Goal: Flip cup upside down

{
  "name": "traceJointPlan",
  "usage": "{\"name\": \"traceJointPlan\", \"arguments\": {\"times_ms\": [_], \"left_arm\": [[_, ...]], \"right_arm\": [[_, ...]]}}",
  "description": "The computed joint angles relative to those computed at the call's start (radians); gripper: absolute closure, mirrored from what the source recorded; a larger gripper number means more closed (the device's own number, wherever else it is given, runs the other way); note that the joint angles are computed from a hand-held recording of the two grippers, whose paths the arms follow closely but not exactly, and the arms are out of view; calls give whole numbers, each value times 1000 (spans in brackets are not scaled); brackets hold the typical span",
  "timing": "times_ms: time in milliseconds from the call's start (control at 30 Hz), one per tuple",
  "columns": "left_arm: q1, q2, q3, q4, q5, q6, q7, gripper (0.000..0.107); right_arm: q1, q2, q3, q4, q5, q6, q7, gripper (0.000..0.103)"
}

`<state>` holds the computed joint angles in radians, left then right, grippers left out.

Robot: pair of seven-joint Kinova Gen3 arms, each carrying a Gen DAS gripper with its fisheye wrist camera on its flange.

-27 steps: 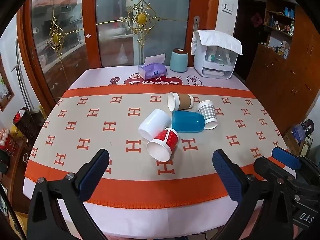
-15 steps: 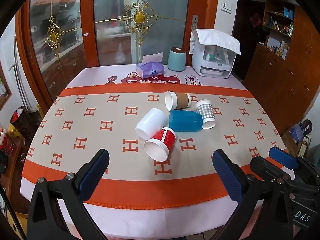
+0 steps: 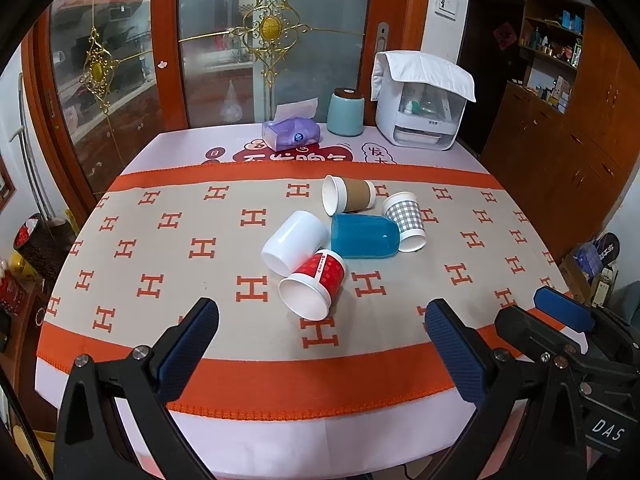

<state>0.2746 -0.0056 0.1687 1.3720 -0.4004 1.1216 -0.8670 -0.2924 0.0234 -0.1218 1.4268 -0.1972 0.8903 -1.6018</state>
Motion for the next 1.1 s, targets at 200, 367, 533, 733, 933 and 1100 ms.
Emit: {"name": "traceJointPlan", "arguments": {"times_ms": [200,367,533,733,933,1100], "left_arm": [[2,-1,1,8,-6,-7,6,5],[2,-1,2,11,-10,-7,8,6],[0,-2,1,13,-3,-8,6,6],[-2,-2,0,15,-4,-9,3,7],[-7,-5,-1,23,-3,-16,-3,7],[-7,-5,0,27,-7,-22,-5,10]], "right_arm": [[-1,2,0,-1,0,0,0,33],[-2,2,0,0,3,-2,-3,33],[-1,4,0,-1,2,-2,-1,33],[-2,4,-1,-1,1,-1,-3,33],[-8,7,-5,24,5,-27,-9,33],[-8,8,-4,21,6,-24,-10,33]]}}
